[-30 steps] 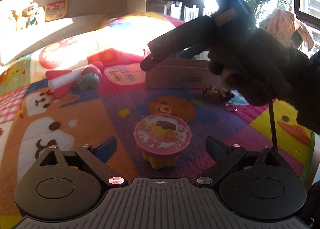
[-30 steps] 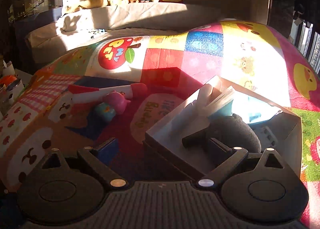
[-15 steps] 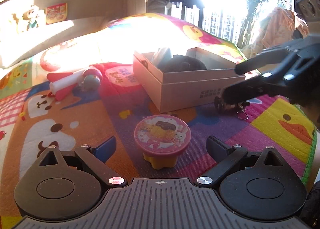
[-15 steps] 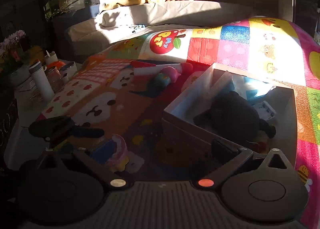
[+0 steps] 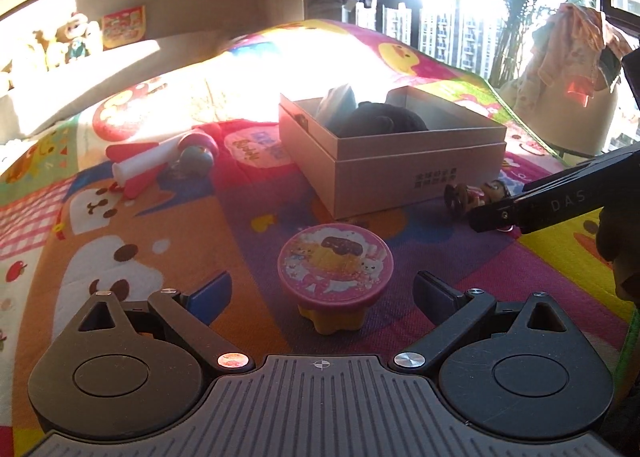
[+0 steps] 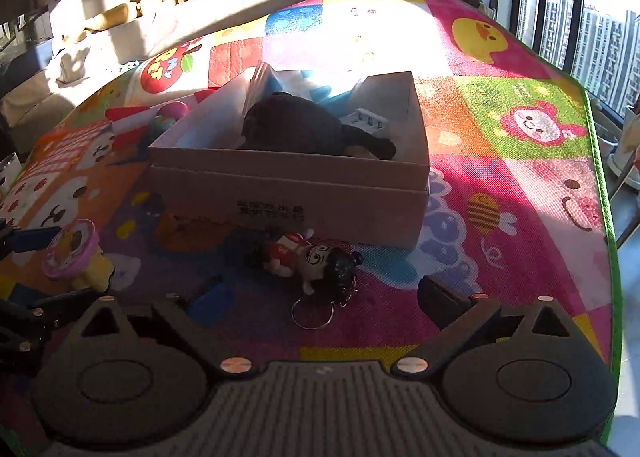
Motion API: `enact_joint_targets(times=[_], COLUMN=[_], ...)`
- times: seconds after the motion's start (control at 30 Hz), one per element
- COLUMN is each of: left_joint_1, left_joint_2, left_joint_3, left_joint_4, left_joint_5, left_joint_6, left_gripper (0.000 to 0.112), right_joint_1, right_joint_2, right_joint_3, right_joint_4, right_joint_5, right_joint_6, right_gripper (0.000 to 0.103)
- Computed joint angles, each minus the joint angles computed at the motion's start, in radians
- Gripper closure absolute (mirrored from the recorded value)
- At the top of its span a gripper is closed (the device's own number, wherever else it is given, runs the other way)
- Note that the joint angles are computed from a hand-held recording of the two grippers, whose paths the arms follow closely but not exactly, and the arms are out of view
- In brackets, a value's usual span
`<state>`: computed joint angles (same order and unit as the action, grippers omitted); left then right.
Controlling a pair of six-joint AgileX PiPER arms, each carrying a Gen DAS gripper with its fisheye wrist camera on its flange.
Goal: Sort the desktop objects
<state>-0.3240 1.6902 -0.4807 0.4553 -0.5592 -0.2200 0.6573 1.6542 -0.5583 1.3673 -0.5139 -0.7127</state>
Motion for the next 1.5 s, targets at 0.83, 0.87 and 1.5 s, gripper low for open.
enact_joint_targets(times=[0.83, 0.87, 1.5], left_joint_1=[-0.067, -0.073, -0.061], left_joint_2=[-0.002, 0.001, -0.199], left_joint_3=[0.005, -0.001, 0.072], left_joint_4=[-0.12, -0.127, -0.039], left_joint_5=[-0.023, -0.015, 0.025], left_joint_6=[0.089, 0.092, 0.027], left_gripper=[0.023, 0.025, 0.051], right_joint_1=[0.175, 0.174, 0.211], right_joint_2=[-0.043, -0.042, -0.176], right_joint_3=[0.09, 0.089, 0.087], right_joint_4=[0.003, 0.012, 0.171], right_joint_5=[-0.066, -0.067, -0.066], right_joint_6=[-0.043, -0.043, -0.164], right_gripper=[0.037, 0.034, 0.038])
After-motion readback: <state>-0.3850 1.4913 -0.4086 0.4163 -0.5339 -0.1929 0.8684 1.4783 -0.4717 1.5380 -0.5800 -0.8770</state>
